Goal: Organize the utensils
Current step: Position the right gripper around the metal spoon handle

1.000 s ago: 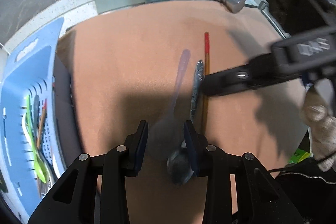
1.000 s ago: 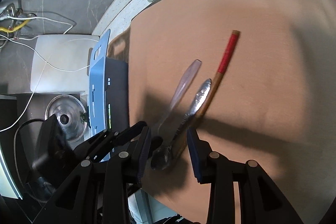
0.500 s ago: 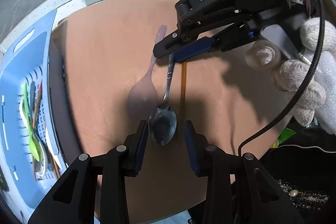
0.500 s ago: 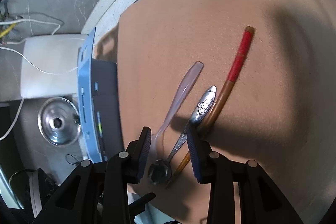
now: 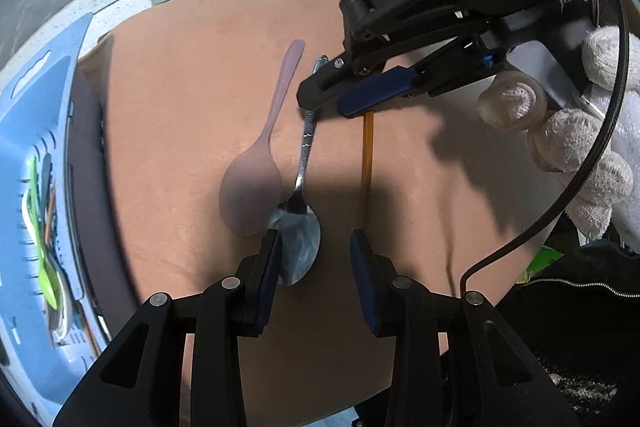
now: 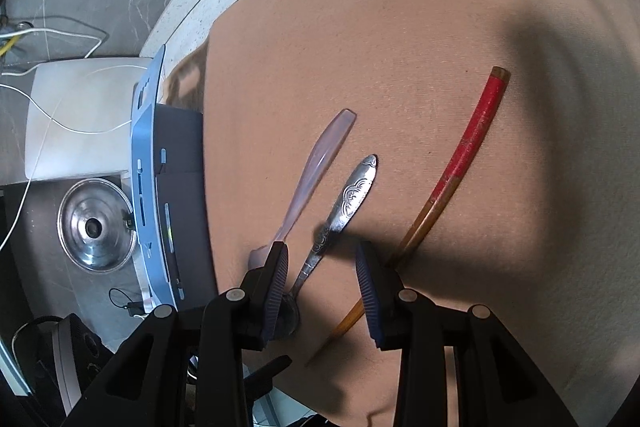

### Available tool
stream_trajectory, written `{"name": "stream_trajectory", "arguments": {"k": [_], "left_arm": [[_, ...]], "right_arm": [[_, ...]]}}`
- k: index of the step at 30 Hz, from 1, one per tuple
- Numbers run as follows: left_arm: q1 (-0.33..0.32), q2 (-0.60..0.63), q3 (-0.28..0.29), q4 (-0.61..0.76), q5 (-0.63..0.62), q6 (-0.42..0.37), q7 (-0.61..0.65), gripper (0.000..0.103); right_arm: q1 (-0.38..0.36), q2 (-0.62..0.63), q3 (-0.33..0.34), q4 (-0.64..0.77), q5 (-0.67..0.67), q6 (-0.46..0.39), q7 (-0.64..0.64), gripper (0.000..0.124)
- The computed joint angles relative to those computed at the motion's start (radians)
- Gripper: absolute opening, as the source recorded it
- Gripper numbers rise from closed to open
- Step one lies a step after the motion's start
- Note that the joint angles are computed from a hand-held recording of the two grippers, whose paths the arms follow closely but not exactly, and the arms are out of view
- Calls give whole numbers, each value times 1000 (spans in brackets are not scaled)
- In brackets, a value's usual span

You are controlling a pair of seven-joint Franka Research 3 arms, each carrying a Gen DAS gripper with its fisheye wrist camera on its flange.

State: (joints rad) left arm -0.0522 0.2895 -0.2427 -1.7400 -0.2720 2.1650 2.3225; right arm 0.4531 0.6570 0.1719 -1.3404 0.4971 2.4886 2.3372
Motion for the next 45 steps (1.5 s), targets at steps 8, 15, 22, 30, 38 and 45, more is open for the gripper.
{"name": "stream_trajectory", "arguments": {"k": [8, 15, 22, 30, 38, 45], "left_arm": [[13, -13, 1, -33, -37, 1, 22, 34], [28, -14, 7, -33, -70, -9, 35, 34], [34, -2, 11, -19, -66, -9, 28, 34], [18, 13, 11, -10, -8, 10, -2, 35], [20, 4, 8, -20, 12, 26, -3, 35], [19, -16, 20, -35, 42, 41, -24, 36]], "right_arm": [[-1, 8, -2, 8, 7, 1, 18, 32], [-2, 4, -2, 2, 6, 2, 27, 32], [-3, -27, -2, -44, 11, 13, 29, 32], [-18, -36, 14, -74, 57, 49, 22, 34], [-13, -34, 10, -70, 52, 50, 21, 34], [-12, -24, 7, -54, 44, 40, 29, 34]]}}
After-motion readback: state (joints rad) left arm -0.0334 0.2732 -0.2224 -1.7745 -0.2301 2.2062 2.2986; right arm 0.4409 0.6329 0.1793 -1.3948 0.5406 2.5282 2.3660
